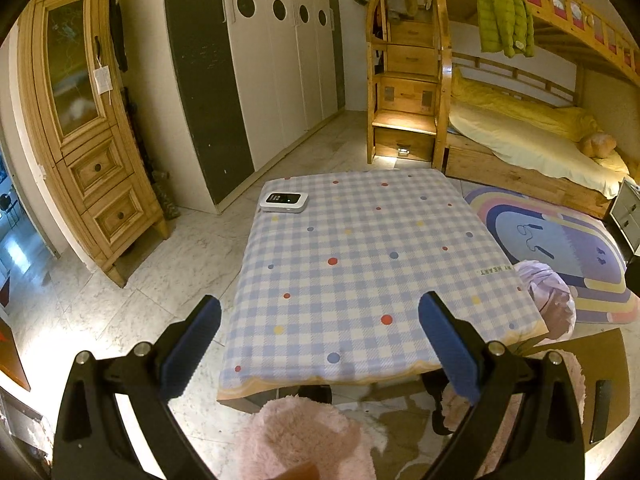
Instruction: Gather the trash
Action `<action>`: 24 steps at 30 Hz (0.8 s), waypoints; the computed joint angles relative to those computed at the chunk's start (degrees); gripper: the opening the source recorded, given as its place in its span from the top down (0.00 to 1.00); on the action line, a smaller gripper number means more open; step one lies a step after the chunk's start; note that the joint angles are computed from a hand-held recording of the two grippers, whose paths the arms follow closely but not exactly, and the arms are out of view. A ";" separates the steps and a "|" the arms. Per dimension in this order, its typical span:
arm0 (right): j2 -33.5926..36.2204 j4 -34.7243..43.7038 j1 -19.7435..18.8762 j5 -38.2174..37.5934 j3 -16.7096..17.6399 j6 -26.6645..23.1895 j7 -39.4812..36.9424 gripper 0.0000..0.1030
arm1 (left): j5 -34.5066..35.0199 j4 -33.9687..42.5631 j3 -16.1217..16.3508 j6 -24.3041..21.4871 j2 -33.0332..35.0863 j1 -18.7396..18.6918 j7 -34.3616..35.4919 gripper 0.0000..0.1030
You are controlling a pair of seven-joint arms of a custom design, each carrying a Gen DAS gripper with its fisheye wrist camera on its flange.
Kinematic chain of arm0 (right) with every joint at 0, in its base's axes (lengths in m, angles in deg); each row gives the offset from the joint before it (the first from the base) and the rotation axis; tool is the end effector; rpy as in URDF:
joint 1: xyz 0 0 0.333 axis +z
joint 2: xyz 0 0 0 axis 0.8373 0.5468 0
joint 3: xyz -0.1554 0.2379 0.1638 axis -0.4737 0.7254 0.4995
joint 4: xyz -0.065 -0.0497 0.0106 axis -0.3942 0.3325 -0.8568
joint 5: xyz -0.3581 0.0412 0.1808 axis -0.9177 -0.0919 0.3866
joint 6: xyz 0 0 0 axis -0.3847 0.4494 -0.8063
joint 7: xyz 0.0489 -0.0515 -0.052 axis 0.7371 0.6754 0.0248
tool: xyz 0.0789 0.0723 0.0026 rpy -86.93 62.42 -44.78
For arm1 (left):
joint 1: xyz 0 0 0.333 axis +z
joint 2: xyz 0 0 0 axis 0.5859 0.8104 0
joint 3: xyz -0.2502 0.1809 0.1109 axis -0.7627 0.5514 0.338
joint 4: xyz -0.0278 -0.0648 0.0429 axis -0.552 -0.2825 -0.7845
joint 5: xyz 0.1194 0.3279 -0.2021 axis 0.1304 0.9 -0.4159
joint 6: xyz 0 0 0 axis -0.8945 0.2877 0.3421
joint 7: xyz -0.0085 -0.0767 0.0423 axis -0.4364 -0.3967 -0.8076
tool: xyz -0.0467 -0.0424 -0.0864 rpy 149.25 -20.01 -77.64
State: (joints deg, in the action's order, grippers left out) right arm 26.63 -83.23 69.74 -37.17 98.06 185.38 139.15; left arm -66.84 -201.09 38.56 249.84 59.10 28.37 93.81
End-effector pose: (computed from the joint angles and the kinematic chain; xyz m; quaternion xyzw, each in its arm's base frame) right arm 0.3644 0.2313 0.5783 -0.5232 0.7156 -0.3504 0.3024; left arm 0.4864 -0.2591 0.5696 -0.4943 0.7596 -0.3240 0.2714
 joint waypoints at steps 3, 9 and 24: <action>-0.12 -0.02 0.06 0.11 -0.04 -0.07 -0.21 0.11 | -0.14 0.20 0.06 0.03 0.11 -0.12 0.13 0.07; -0.01 0.08 -0.05 0.30 0.01 0.04 -0.26 0.11 | 0.10 0.30 0.03 -0.09 0.16 -0.13 -0.09 0.07; -0.21 -0.06 -0.07 0.74 -0.30 0.47 -0.77 0.11 | 0.74 0.93 0.06 -0.51 0.54 -0.32 -0.77 0.07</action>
